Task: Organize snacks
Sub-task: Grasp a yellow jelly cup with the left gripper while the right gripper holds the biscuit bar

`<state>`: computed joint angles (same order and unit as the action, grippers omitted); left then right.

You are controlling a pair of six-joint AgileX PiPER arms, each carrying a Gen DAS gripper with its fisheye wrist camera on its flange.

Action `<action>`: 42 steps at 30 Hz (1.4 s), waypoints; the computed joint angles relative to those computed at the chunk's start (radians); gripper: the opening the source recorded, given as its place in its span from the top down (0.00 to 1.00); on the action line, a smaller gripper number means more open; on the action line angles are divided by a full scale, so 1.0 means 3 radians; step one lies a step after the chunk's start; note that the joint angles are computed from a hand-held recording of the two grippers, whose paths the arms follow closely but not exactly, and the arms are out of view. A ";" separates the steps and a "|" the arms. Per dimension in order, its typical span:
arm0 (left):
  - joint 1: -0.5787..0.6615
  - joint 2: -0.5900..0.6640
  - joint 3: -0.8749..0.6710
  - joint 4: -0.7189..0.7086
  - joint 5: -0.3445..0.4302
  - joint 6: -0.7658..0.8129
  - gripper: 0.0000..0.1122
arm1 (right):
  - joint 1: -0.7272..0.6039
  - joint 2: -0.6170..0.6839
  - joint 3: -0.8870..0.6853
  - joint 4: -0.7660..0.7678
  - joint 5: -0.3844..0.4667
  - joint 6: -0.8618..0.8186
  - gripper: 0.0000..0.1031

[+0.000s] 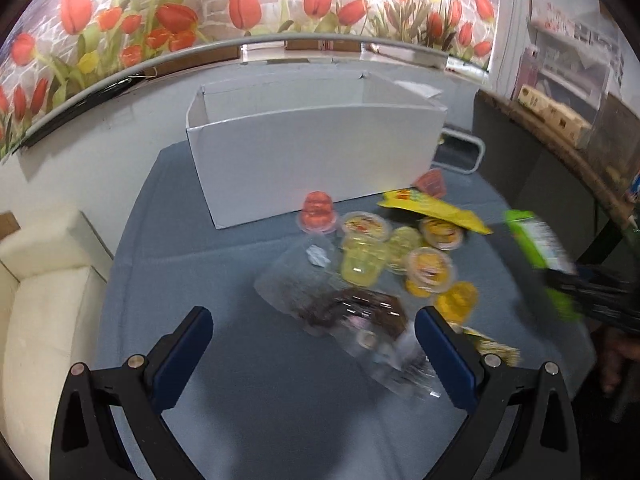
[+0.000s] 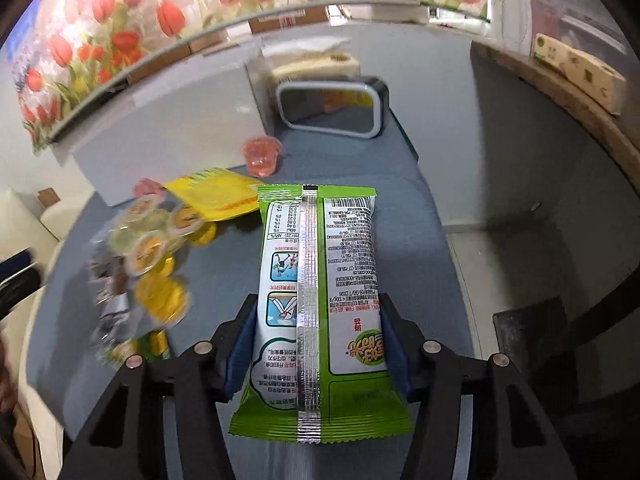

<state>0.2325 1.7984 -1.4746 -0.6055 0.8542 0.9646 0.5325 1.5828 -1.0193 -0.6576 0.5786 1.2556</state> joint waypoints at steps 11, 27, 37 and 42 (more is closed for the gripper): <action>-0.0429 0.0569 -0.0475 0.0409 -0.0047 -0.0466 0.08 | 0.0434 -0.0239 0.0095 -0.0166 0.0051 0.0360 0.41; -0.0709 0.1079 -0.1009 0.0457 0.0049 -0.0671 0.55 | 0.0452 -0.0225 0.0074 -0.0097 0.0014 0.0312 0.41; -0.0566 0.0793 -0.0668 0.0183 0.0012 -0.0502 0.60 | 0.0459 -0.0197 0.0034 -0.0077 -0.0022 0.0271 0.41; -0.0353 0.0528 -0.0506 -0.0134 0.0075 -0.0298 0.60 | 0.0484 -0.0107 -0.0107 -0.0070 -0.0035 0.0191 0.41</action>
<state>0.1267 1.9567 -1.6265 -0.6457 0.8767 0.8753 0.6777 1.5506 -1.0514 -0.6788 0.5682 1.3129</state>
